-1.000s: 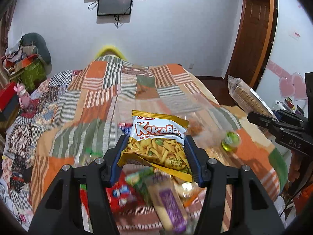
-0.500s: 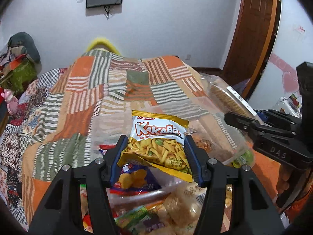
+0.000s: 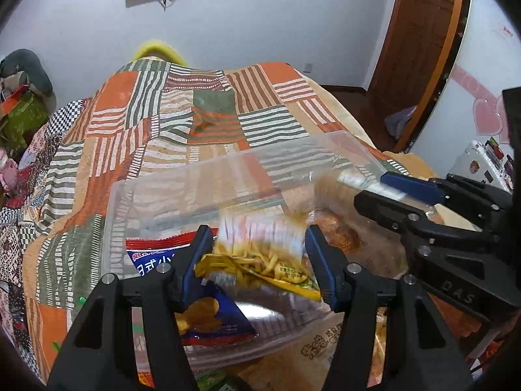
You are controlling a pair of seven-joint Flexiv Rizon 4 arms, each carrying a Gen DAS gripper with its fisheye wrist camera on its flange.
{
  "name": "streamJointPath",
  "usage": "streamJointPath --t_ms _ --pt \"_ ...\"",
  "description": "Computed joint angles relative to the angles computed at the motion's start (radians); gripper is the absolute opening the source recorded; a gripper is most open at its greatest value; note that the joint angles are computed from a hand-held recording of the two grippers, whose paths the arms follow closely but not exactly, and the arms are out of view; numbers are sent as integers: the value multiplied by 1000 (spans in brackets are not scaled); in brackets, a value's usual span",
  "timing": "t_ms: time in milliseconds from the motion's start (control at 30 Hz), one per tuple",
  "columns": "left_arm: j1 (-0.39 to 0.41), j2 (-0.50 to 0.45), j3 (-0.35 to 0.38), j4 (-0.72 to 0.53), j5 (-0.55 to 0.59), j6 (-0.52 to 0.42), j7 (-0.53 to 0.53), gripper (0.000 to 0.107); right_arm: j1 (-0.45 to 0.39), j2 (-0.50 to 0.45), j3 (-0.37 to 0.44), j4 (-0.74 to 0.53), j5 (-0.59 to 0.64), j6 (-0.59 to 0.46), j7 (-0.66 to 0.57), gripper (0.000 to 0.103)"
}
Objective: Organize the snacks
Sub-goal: 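Drop the chips bag into the box with the left gripper while the right drops the cookie roll, then grasp the green jelly cup with the right gripper while the left grasps the clear pastry bag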
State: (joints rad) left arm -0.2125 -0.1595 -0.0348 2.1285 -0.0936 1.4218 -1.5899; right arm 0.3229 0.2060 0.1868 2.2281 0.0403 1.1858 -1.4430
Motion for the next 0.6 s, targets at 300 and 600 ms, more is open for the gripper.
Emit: streamJointPath --t_ms 300,600 --pt "8 81 7 51 10 20 2 62 2 33 -1 -4 1 -4 -18 35" --pt "65 250 39 154 124 16 -51 72 -18 121 0 44 -30 0 -10 42"
